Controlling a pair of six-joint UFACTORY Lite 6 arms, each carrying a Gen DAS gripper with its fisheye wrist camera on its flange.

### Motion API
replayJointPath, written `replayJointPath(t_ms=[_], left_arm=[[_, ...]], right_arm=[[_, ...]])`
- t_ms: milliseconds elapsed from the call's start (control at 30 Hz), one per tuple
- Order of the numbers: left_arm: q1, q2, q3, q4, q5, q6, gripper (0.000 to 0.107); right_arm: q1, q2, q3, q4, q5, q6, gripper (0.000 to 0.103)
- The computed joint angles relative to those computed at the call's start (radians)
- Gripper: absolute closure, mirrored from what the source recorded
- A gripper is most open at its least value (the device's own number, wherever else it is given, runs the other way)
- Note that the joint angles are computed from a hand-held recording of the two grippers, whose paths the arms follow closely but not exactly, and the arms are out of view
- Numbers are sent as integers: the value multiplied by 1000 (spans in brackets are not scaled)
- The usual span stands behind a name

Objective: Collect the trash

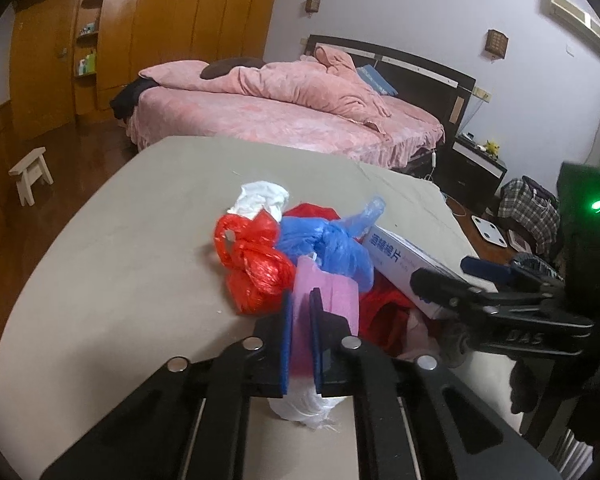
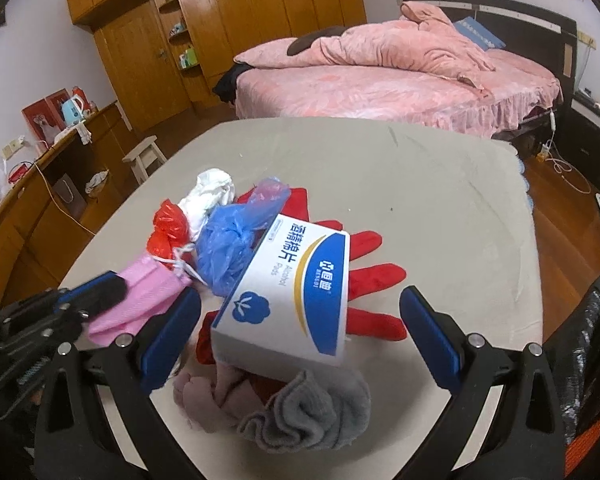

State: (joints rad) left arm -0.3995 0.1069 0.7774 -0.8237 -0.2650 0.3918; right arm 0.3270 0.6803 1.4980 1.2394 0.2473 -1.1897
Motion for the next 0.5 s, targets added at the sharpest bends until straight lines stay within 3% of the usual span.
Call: replayJointPath(t_ms=[100, 300, 500], left_arm=[[8, -15, -10, -4, -1, 3, 99], [10, -32, -14, 28, 2, -41, 99], [-30, -53, 15, -79, -10, 48, 99]], right_arm=[[-18, 60, 77, -140, 99, 149, 40], [-33, -18, -12, -30, 99, 17, 44], [-64, -121, -85, 24, 131, -55, 46]])
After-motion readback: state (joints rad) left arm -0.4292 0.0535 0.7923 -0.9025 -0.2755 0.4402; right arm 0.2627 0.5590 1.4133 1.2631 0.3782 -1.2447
